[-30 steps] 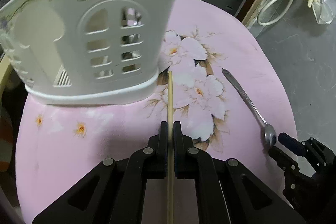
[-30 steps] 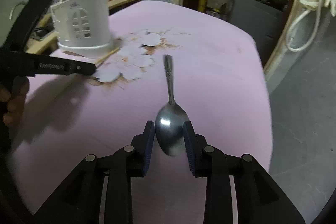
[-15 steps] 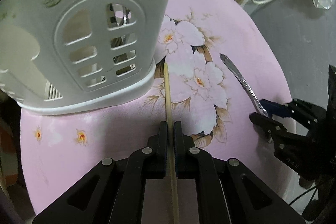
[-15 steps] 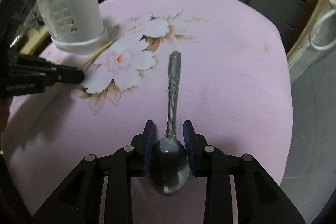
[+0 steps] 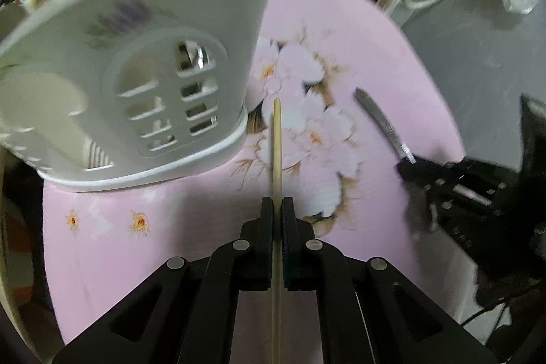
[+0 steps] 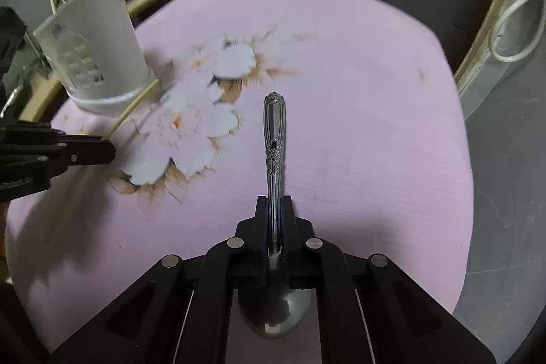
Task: Organize utensils
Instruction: 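Grasp the ornate silver spoon handle with the right tool, then lift the chopstick and spoon and carry both over the white caddy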
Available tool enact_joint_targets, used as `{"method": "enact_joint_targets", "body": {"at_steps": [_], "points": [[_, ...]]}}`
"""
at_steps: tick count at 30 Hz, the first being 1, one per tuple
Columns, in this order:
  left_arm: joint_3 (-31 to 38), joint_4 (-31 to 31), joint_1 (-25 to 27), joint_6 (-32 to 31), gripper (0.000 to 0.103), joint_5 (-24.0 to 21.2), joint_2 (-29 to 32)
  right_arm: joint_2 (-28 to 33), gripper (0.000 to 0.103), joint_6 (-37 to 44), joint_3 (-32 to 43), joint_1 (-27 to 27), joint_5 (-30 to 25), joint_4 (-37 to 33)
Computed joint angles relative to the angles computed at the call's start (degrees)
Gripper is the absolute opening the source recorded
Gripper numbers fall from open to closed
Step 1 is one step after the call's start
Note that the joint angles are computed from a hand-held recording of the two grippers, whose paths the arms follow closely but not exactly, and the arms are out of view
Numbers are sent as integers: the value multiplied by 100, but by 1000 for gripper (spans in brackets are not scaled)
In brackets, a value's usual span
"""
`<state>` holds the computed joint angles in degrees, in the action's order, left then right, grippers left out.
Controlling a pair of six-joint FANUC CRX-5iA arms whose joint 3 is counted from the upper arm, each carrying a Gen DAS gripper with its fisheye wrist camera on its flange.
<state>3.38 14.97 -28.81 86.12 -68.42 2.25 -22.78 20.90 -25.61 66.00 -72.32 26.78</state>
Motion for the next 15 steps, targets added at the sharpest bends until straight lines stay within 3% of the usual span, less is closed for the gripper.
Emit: {"method": "enact_joint_targets", "body": {"at_steps": [5, 10, 15], "points": [[-953, 550, 157, -533, 2, 1047, -886, -329, 4, -1158, -486, 694, -163, 1064], [-1252, 949, 172, -794, 2, 1696, -1166, -414, 4, -2247, -696, 1213, -454, 2007], [-1391, 1201, 152, -1068, 2, 2362, -1335, -320, 4, -2746, -693, 1332, -669, 2853]]}}
